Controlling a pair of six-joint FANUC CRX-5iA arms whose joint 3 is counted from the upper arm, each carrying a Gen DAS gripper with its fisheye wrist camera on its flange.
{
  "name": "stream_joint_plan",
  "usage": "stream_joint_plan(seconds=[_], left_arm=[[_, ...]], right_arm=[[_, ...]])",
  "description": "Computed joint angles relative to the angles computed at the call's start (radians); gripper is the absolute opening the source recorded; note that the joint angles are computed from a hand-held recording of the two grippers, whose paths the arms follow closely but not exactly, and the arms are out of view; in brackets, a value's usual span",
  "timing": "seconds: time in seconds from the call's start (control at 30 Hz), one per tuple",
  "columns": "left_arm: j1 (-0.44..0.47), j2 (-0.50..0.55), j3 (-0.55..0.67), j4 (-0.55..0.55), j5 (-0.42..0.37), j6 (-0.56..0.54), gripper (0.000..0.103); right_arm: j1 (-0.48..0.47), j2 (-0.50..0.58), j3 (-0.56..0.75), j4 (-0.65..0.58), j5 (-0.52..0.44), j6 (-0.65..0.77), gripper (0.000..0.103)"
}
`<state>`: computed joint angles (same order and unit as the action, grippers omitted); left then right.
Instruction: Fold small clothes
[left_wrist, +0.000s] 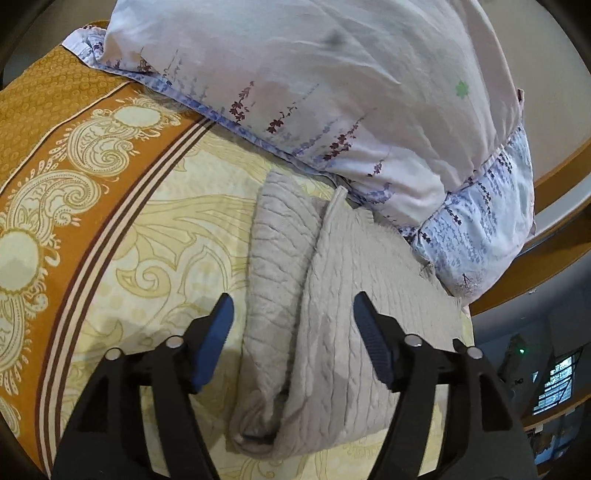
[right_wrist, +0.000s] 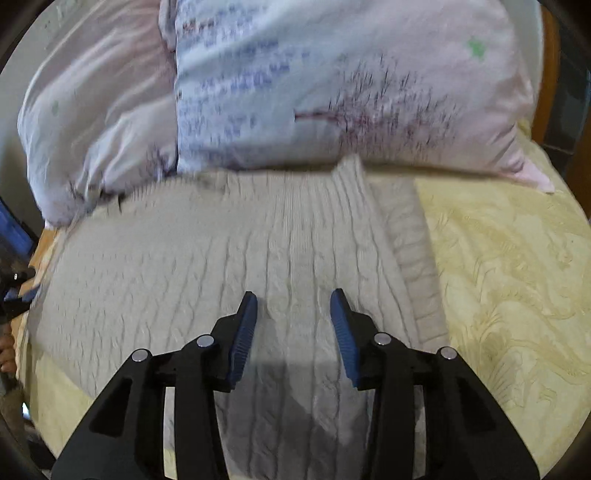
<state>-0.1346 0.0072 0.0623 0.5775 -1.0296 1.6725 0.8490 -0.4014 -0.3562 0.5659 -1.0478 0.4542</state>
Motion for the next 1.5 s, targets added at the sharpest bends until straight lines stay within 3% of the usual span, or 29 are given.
stream_joint_plan(seconds=[0.33,0.47,0.73,1.03,1.3,1.4,1.5], left_arm=[[0.009,0.069,0.063,0.03,-0.014,0.034,0.073],[0.002,0.091,0.091,0.011,-0.025,0.05,0.072],[-0.031,0.14,0.165,-0.031,-0.05,0.05,0.071],[-0.042,0.137,0.161,-0.019,-0.06,0.062,0.055],[-0.065,0.153,0.205,-0.072,-0.084,0.109,0.043],[-0.07,0.157,0.218,-0.09,-0.094,0.131,0.028],[-0.067,0.151,0.202,-0.066,-0.082,0.145,0.022]], right_arm=[[0.118,0.08,0.065,0.043,0.021,0.016,0.048],[0.13,0.108,0.076,0.049,0.033,0.009,0.054],[0.135,0.126,0.078,0.068,0.024,0.008,0.055],[0.133,0.119,0.07,0.068,0.037,0.009,0.058],[0.137,0.119,0.063,0.08,0.04,0.002,0.059],[0.137,0.115,0.063,0.072,0.042,0.001,0.059],[0.138,0.106,0.063,0.061,0.042,0.0,0.059]])
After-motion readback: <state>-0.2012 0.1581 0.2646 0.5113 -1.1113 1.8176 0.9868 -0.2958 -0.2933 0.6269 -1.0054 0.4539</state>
